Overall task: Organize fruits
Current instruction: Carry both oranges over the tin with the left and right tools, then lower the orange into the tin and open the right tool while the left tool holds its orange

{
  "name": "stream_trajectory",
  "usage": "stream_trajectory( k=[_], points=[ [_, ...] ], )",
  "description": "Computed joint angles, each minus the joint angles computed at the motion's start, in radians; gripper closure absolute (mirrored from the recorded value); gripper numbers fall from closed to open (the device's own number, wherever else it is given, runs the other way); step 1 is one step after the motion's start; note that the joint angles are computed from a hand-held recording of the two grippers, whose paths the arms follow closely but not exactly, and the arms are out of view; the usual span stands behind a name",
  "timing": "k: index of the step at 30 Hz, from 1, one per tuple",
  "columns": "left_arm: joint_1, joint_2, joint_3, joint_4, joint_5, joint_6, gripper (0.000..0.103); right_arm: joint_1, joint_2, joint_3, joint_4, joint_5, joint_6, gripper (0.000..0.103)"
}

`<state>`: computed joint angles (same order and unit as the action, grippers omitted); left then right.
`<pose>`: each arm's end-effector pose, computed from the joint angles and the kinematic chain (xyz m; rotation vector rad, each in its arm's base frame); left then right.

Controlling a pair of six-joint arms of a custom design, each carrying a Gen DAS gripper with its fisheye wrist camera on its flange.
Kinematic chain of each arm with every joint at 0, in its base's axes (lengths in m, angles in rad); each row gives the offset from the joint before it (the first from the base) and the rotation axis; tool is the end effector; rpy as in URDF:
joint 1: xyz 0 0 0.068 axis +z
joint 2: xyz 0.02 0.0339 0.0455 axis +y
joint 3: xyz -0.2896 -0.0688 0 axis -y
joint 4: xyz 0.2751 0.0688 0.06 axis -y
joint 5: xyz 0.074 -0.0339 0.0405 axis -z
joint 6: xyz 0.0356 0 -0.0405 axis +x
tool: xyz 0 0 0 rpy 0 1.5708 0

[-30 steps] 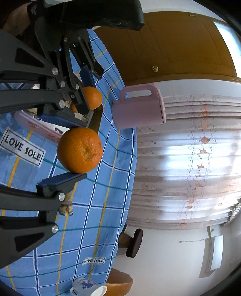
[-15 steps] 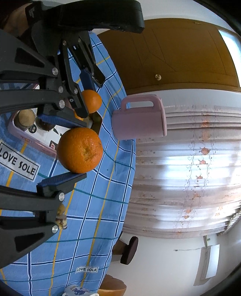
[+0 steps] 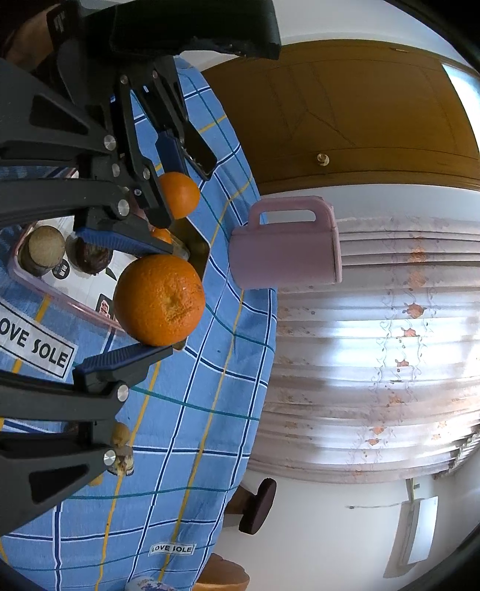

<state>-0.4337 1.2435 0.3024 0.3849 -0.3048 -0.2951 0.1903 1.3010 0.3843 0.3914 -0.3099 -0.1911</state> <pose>0.2124 -0.0866 0.1437 -0.0333 2.1004 -0.1142 0.2446 0.0582 0.1567 -0.5771 2.0033 0.3239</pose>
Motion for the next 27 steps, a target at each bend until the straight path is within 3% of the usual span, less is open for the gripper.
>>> stream_trajectory(
  k=[27],
  points=[
    [0.09, 0.021, -0.073, 0.061, 0.083, 0.017, 0.064, 0.112, 0.232, 0.087, 0.045, 0.098, 0.002, 0.055]
  ],
)
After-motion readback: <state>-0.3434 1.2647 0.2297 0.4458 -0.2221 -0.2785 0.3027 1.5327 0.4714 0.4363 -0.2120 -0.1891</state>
